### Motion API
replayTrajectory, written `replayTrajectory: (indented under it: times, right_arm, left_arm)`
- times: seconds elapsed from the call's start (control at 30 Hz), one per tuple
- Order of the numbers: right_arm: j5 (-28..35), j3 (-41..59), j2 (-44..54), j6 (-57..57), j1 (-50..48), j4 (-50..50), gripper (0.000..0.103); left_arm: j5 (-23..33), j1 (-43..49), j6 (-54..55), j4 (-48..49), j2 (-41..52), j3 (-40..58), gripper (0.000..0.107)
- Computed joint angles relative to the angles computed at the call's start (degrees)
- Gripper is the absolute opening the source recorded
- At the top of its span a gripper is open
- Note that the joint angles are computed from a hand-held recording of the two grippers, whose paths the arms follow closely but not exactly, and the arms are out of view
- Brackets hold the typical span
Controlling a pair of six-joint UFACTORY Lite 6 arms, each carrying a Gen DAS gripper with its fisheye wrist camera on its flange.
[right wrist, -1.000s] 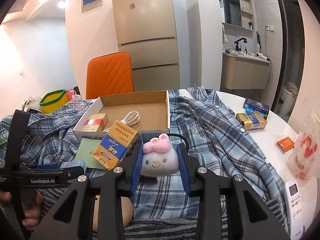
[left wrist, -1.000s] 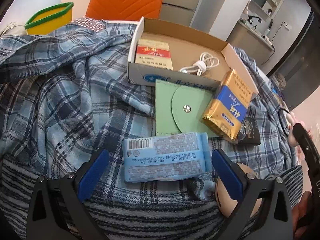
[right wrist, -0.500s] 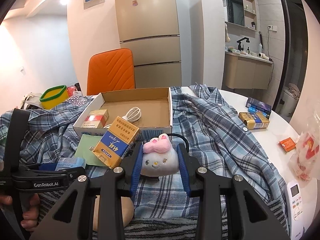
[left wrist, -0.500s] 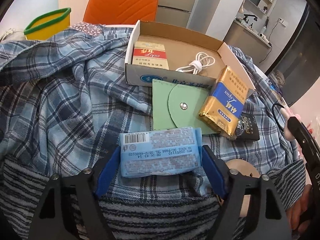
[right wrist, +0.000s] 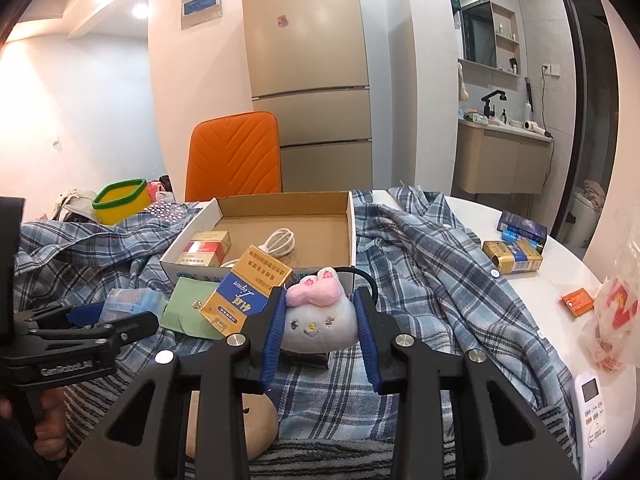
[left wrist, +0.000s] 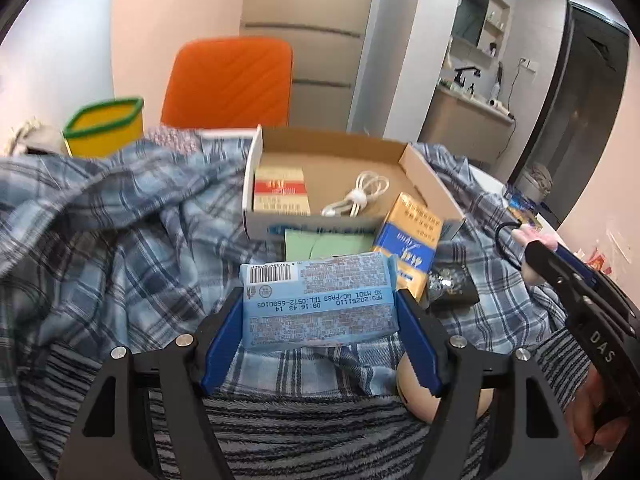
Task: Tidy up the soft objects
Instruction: 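Lift the packet and plush toy toward the cardboard box with both grippers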
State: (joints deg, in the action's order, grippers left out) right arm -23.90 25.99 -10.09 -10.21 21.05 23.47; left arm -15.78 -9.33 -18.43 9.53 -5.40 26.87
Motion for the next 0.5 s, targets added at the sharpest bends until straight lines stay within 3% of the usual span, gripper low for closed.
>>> replayTrajectory:
  times: [0.07, 0.17, 0.5]
  right_arm:
    - [-0.24, -0.24, -0.49, -0.28, 0.18, 0.16, 0.036]
    - [-0.78, -0.84, -1.72, -1.87, 1.03, 1.51, 0.036]
    - [-0.85, -2.2, -7.51, -9.37, 4.48, 7.59, 0.036]
  left_arm:
    - [-0.81, -0.72, 3.52, -3.42, -2.12, -1.44, 0.072]
    - [-0.44, -0.57, 0.52, -0.02, -4.75, -2.53, 0.072]
    - [1.6, -2.96, 15.49, -15.87, -9.25, -2.58, 0.072]
